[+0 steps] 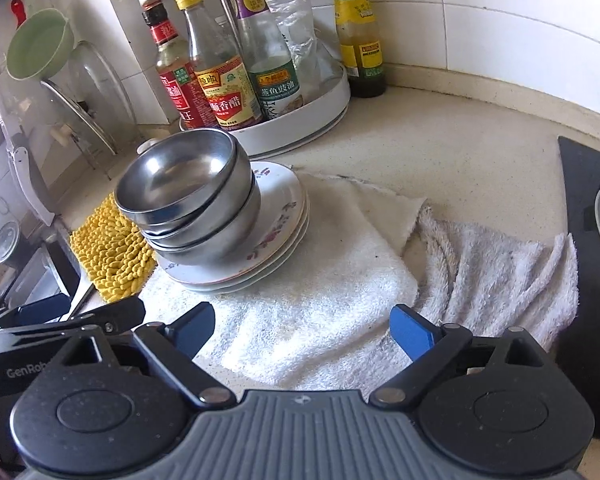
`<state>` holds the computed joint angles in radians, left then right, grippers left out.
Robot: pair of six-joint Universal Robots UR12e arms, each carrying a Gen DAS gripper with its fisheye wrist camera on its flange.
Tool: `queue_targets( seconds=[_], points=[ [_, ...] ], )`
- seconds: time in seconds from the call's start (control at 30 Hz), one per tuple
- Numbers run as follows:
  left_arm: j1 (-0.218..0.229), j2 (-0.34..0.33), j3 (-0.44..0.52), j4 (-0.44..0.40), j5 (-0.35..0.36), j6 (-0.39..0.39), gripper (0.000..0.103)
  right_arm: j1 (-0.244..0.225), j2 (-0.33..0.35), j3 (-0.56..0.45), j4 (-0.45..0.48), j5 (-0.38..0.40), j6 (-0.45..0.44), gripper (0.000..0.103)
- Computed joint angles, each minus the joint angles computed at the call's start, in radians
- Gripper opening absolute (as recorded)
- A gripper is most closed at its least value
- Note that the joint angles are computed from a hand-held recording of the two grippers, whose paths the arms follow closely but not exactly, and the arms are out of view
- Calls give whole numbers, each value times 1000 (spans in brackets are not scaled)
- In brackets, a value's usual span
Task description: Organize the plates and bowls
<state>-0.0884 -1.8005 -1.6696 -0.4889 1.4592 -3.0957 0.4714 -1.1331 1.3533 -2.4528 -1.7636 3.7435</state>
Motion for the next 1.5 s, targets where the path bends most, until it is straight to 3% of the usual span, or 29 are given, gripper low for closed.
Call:
queue_targets(
  seconds=[0.53, 0.93, 1.13, 1.23, 1.37, 1.5],
  points=[
    [-8, 8, -8, 11, 35, 6, 100, 1, -4, 4, -14, 30, -11, 103],
    [-4, 24, -31, 52, 23, -4, 100, 5, -13, 15, -43, 31, -26, 103],
    [-2, 41, -59, 124, 25, 4, 98, 7, -24, 34, -97, 42, -47, 103],
    [14, 58, -100, 217, -26, -17, 96, 5, -33, 51, -146, 69, -60, 103],
    [35, 61, -109, 248, -100, -54, 97, 8, -36, 56, -187, 65, -83, 103],
    [7, 53, -108, 308, 1, -17, 103, 7, -35, 50, -175, 62, -85, 103]
  ],
)
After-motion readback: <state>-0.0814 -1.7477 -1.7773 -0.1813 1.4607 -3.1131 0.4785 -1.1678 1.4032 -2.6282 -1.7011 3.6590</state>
